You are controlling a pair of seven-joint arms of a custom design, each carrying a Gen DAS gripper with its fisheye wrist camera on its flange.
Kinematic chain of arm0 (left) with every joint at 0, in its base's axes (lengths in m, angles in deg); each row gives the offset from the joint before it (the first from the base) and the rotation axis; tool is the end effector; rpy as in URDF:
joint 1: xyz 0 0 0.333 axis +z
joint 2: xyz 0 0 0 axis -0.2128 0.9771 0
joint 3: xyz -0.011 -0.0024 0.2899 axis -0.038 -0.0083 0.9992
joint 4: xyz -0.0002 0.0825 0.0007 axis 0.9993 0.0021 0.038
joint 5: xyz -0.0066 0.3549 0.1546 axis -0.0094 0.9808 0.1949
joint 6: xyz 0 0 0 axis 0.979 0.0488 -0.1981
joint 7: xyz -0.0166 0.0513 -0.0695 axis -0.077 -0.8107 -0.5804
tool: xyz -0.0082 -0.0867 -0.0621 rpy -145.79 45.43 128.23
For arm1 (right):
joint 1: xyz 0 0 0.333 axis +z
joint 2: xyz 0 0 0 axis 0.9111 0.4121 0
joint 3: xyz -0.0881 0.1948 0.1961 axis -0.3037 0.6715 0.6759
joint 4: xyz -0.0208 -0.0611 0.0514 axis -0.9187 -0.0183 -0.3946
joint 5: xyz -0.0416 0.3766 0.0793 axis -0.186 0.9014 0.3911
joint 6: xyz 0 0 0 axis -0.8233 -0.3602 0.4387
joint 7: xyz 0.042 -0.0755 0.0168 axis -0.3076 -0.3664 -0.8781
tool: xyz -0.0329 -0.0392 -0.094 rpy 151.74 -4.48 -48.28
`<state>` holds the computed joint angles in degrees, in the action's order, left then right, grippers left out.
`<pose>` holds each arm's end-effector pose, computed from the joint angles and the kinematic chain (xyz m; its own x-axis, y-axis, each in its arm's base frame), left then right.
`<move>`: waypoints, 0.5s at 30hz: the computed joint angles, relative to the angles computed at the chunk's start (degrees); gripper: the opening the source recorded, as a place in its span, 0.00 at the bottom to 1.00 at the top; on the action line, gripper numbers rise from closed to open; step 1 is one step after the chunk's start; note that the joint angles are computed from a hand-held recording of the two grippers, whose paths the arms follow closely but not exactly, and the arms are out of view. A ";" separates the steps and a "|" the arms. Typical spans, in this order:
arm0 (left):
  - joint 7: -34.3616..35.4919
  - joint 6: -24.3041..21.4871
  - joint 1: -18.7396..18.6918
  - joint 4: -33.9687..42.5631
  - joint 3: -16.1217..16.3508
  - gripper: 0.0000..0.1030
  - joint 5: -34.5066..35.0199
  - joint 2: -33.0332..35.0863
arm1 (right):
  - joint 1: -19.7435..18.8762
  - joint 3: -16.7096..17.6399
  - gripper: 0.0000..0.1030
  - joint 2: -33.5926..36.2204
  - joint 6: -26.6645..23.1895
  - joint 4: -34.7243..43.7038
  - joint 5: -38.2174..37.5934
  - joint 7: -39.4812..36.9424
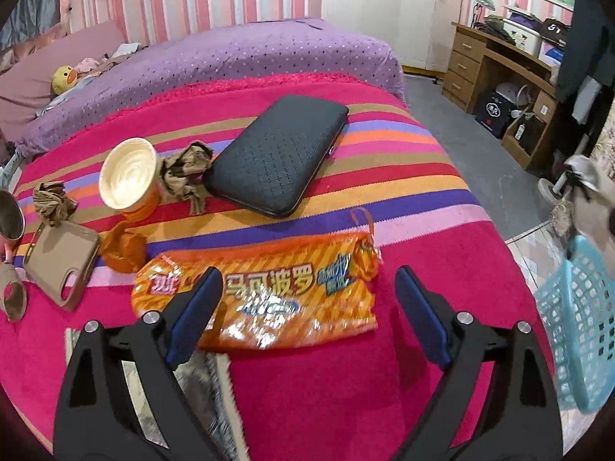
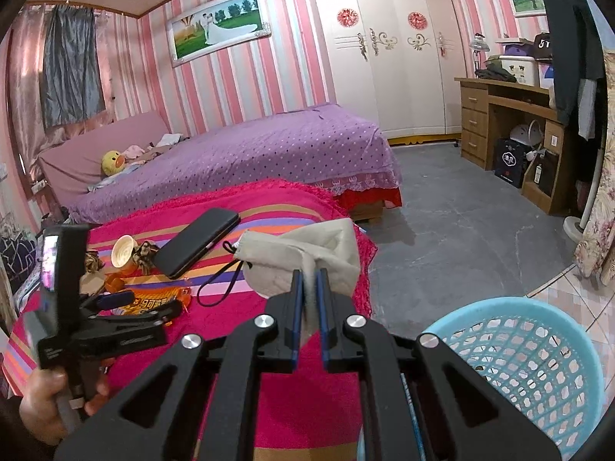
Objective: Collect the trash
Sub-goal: 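Grasp the orange snack wrapper with the left tool while the right tool holds the cloth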
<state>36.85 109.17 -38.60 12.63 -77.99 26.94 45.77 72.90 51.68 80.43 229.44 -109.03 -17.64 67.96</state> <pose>0.6926 -0.3326 0.3751 0.3226 -0.9465 0.0002 -0.7108 -0.2424 -0.6603 0.6896 0.2283 0.4267 0.4131 -0.8900 -0.1930 -0.5252 -0.0597 -0.8489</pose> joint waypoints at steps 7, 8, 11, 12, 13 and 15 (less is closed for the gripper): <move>3.48 0.53 1.23 4.33 -0.61 0.56 -3.76 3.32 | 0.52 -1.11 0.07 0.60 -0.05 0.52 -0.71 1.18; 3.59 1.18 1.28 3.80 -0.53 0.49 -3.79 3.05 | 0.45 -1.15 0.07 0.64 -0.04 0.56 -0.79 1.33; 3.63 2.98 1.46 1.75 -0.48 0.36 -3.91 1.91 | -0.08 -0.68 0.07 0.58 0.15 0.34 -0.73 1.36; 3.65 3.70 1.58 0.89 -0.57 0.26 -3.97 1.42 | -0.12 -0.53 0.07 0.34 0.41 -0.06 -0.68 1.35; 3.76 4.52 1.78 -0.27 -0.73 0.22 -4.04 0.68 | -0.42 -0.17 0.07 0.29 0.50 -0.22 -0.60 1.12; 3.07 5.52 1.89 -2.75 -0.60 0.13 -3.84 -1.02 | -0.57 0.06 0.08 0.02 0.63 -0.63 -0.57 1.04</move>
<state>39.92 114.69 -36.71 9.87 -78.59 23.10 44.75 72.33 51.74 80.45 230.08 -109.67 -18.21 68.99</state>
